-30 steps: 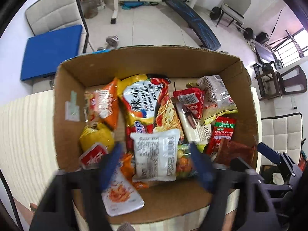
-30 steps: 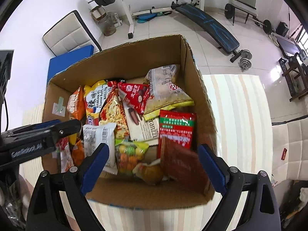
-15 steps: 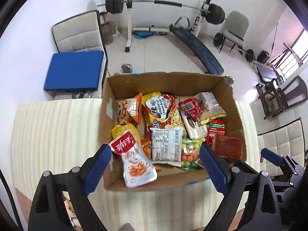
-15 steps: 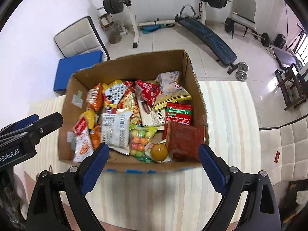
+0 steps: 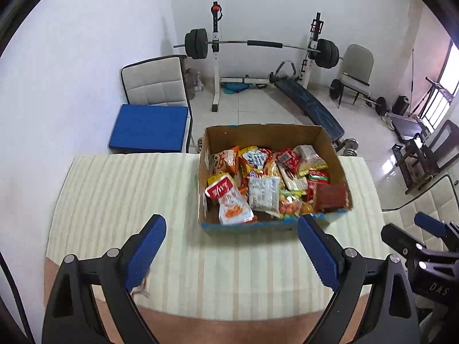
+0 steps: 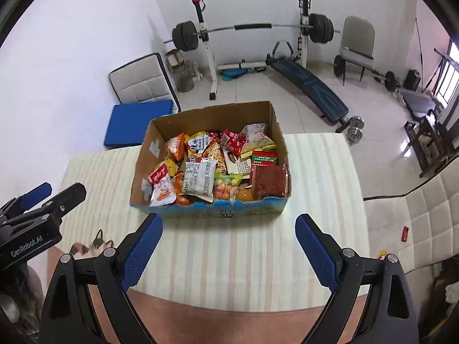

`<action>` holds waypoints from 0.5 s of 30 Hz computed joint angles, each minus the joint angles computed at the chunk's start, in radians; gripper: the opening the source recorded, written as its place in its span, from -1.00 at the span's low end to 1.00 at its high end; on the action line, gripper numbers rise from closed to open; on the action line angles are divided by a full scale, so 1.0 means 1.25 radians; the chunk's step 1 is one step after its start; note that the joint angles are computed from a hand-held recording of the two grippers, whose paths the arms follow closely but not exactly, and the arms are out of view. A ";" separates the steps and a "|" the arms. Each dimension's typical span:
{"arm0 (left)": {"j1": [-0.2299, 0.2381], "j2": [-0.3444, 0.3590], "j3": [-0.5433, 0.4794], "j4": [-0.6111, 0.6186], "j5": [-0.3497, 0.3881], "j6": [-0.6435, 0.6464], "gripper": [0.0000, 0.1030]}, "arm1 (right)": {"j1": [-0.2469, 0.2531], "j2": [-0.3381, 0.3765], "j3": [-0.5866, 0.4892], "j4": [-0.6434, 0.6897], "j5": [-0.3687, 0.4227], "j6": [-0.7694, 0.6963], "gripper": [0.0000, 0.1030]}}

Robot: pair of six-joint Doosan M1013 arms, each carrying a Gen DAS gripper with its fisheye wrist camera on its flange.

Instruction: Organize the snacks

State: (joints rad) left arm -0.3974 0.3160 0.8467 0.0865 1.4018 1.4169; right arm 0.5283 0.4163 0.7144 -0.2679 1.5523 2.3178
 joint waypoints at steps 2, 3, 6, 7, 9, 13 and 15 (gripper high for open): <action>-0.004 -0.023 0.021 0.005 -0.006 -0.003 0.82 | 0.012 -0.012 0.003 -0.009 0.006 0.003 0.86; -0.006 -0.032 0.029 0.005 -0.005 -0.005 0.82 | 0.017 -0.018 0.006 -0.010 0.006 0.006 0.86; -0.008 -0.059 0.049 -0.002 -0.006 -0.008 0.82 | 0.039 -0.036 0.010 -0.030 0.014 0.017 0.86; -0.009 -0.065 0.053 -0.004 -0.006 -0.007 0.82 | 0.045 -0.041 0.010 -0.038 0.015 0.019 0.86; -0.013 -0.082 0.062 0.001 -0.008 -0.008 0.82 | 0.063 -0.052 0.009 -0.058 0.020 0.024 0.86; -0.018 -0.105 0.074 -0.005 -0.014 -0.012 0.82 | 0.091 -0.066 0.002 -0.082 0.037 0.032 0.86; -0.019 -0.113 0.074 -0.010 -0.006 -0.014 0.82 | 0.104 -0.072 -0.001 -0.088 0.045 0.037 0.86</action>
State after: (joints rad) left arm -0.4214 0.1749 0.9394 0.0740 1.3947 1.3998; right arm 0.6578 0.3265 0.7127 -0.3781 1.6085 2.3642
